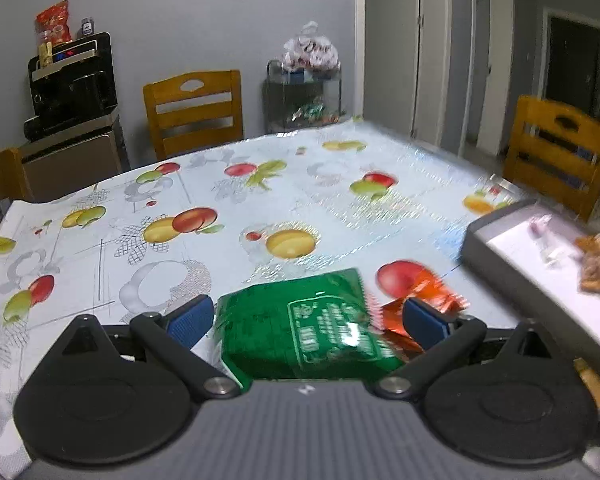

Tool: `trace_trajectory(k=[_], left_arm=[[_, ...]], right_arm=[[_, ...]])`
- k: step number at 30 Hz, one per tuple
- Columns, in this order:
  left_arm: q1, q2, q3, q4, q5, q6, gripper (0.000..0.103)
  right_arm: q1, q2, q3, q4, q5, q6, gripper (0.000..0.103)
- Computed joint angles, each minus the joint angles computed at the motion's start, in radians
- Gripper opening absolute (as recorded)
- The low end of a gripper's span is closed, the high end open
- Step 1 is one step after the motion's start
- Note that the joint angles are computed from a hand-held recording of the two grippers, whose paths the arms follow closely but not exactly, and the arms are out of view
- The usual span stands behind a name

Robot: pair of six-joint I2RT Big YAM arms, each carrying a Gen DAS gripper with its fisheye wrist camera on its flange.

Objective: Organize snacks
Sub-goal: 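Move the left tool to the green chip bag and grasp it, then grasp the brown cylindrical tube with the right tool while the left tool holds the chip bag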

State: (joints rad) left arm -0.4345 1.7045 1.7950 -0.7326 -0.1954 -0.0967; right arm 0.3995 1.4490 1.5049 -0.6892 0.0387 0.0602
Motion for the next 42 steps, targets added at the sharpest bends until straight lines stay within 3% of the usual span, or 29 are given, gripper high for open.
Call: trace_trajectory(k=[3,11,17,27,30,36,38,42], left_arm=[[0.005,0.044,0.045,-0.045,-0.003,-0.008,0.102],[0.018,0.051,0.028,-0.027,0.027,-0.013,0.103],[0.043,0.071,0.058,-0.092,0.102,-0.077,0.103],[0.041,0.02,-0.028,-0.034,0.1,-0.101,0.102],[0.039,0.003,-0.051,-0.025,0.084,-0.094,0.102],[0.035,-0.033,-0.103,-0.002,0.06,-0.067,0.102],[0.032,-0.044,-0.119,0.008,0.055,-0.059,0.102],[0.028,-0.057,-0.14,0.024,0.05,-0.049,0.102]], right_arm=[[-0.001,0.003,0.002,-0.007,-0.005,0.001,0.103],[-0.003,0.008,0.001,-0.009,-0.019,0.011,0.103],[0.007,0.01,-0.001,-0.009,-0.054,-0.013,0.103],[0.039,0.039,0.019,-0.05,-0.12,-0.019,0.101],[0.049,0.061,0.036,-0.072,-0.113,-0.011,0.097],[0.069,0.096,0.055,-0.098,-0.072,-0.003,0.074],[0.069,0.102,0.055,-0.097,-0.066,-0.003,0.059],[0.075,0.098,0.045,-0.085,-0.051,-0.027,0.054]])
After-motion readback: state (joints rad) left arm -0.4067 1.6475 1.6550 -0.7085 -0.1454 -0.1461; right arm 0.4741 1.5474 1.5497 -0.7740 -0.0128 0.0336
